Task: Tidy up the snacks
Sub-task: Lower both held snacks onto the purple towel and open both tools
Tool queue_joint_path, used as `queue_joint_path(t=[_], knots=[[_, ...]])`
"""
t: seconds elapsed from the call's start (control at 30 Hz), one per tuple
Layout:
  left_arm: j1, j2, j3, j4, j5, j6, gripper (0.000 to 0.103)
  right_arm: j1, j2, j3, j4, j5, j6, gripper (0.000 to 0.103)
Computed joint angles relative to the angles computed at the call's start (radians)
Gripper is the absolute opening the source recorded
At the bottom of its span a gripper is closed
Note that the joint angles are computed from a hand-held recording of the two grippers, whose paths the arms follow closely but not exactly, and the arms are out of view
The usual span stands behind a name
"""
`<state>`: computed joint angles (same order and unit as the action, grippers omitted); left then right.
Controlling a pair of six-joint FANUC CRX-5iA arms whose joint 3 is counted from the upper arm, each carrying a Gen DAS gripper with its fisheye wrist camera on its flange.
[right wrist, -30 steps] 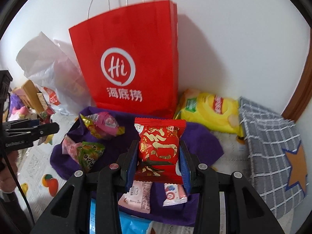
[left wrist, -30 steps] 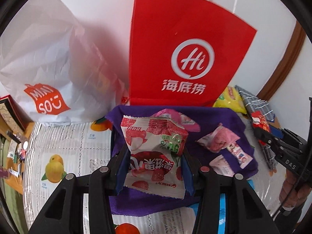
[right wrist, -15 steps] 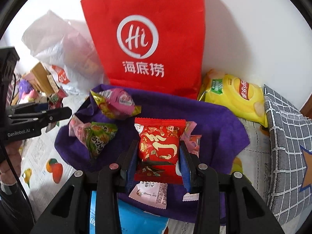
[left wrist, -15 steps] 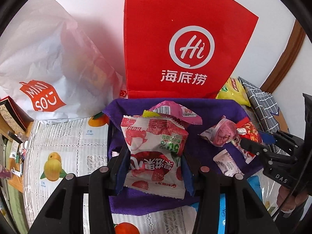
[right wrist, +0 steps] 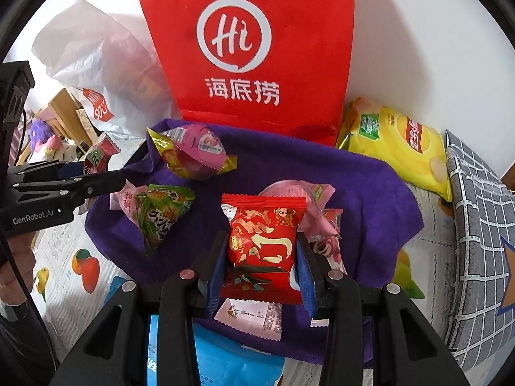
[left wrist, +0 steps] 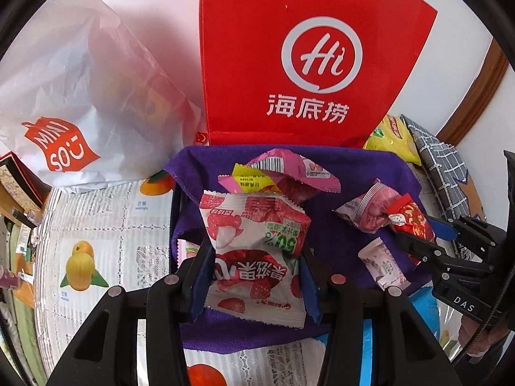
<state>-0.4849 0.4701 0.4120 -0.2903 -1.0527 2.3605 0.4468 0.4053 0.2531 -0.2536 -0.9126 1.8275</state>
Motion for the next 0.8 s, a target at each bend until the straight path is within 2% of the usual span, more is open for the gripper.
queue_joint_path(t=[0.4, 0.8], knots=[[-0.005, 0.041, 0.039, 0.024, -0.044, -0.034, 0.046, 0.003, 0.004, -0.001, 0.025, 0.007, -0.039, 0.041], [0.008, 0.053, 0.046, 0.051, -0.065, -0.048, 0.048, 0.008, -0.06, -0.049, 0.03, 0.067, -0.032, 0.047]])
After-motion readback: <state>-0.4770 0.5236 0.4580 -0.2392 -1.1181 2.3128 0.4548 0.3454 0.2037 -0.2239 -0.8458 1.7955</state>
